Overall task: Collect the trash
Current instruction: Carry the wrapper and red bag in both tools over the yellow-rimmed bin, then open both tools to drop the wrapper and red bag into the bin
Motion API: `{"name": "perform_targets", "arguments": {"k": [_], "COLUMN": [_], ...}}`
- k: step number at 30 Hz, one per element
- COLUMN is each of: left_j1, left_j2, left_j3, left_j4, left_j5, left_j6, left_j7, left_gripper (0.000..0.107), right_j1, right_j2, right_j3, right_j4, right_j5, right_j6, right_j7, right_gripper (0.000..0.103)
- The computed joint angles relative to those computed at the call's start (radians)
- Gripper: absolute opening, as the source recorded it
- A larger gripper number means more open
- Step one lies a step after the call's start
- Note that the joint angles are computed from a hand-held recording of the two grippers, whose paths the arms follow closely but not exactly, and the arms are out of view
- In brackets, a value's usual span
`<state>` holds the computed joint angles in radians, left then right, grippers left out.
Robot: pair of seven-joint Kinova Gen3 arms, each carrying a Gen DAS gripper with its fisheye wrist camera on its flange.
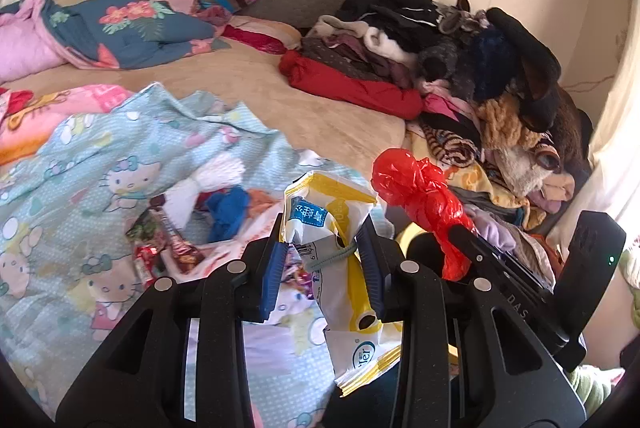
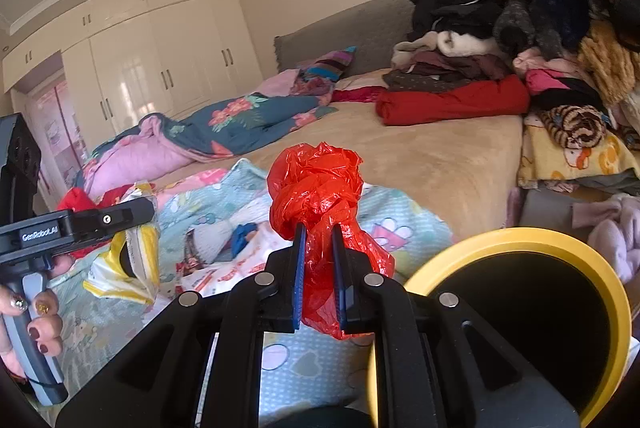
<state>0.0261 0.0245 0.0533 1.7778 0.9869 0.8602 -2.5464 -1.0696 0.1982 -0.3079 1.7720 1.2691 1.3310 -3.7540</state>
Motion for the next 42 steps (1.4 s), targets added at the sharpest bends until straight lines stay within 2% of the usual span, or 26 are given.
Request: {"name": "perform_targets", "arguments": {"k": [21,33,42], "left_j1": [0.115,0.199,0.246], "left_j2": [0.001,0.057,0.115], "left_j3": [0.063,0.128,0.173], "left_j4": [0.007,-0.010,-0.036], "left_j5": [-0.021,-0.086,-0.169], "left_j6": [-0.066,-0.144,-0.182], "left_j7": [0.022,0.079,0.146], "left_gripper": [0.027,0.028,0.028], "right_j1": [0.019,0.021,0.057], "right_j2": [-0.089,-0.126,-0.166], "right_j3": [-0.063,-0.106,-0.121], "right_j4": [0.128,0.198,0.254], "right_j5": [-0.102,-0.198,-0.254], "right_j6": [0.119,0.169,0.125], "right_j7": [-0.160,-0.273,-0.332], "right_gripper": [0.012,0.012,0.012]}}
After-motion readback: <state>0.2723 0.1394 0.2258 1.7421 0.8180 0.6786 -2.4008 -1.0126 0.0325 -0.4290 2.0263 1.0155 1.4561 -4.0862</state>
